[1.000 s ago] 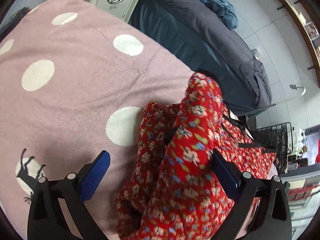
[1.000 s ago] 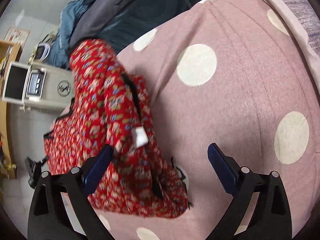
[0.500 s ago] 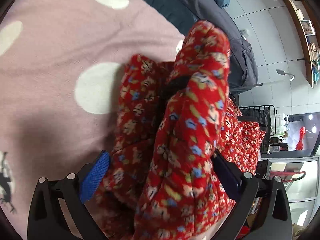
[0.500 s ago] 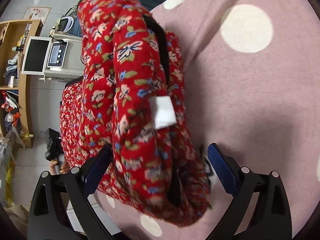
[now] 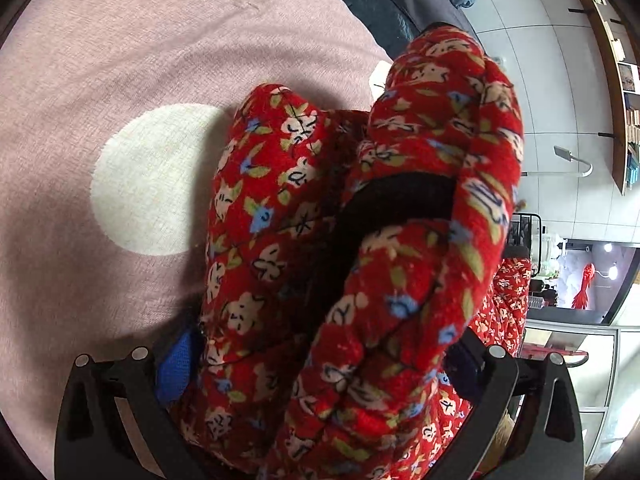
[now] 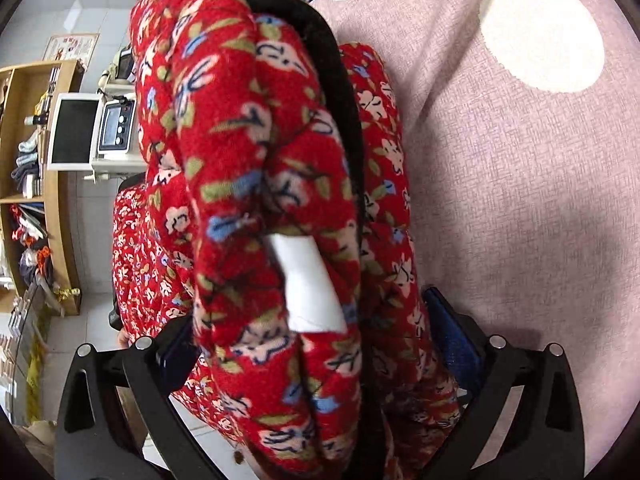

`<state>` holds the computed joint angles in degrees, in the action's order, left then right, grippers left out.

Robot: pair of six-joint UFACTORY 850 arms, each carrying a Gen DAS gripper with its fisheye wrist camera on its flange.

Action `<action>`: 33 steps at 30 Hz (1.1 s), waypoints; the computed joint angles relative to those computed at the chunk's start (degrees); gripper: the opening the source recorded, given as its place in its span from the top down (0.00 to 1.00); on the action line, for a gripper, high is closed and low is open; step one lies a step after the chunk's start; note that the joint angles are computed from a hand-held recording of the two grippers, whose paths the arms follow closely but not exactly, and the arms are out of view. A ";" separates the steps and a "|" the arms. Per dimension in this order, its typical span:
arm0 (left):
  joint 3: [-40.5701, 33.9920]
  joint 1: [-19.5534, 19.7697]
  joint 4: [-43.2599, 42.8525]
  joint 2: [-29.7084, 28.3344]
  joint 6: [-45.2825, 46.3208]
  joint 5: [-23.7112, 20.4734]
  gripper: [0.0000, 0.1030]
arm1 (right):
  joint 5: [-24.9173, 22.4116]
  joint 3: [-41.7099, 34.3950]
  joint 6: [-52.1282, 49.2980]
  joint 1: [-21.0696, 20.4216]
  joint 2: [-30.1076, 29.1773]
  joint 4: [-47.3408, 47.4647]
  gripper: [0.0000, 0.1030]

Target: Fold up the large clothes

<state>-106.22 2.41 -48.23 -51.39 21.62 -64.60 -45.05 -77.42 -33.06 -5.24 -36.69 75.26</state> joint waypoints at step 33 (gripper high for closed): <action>27.19 -5.83 -10.62 29.05 13.73 5.75 0.56 | 6.90 17.49 42.77 9.10 41.58 -44.46 0.61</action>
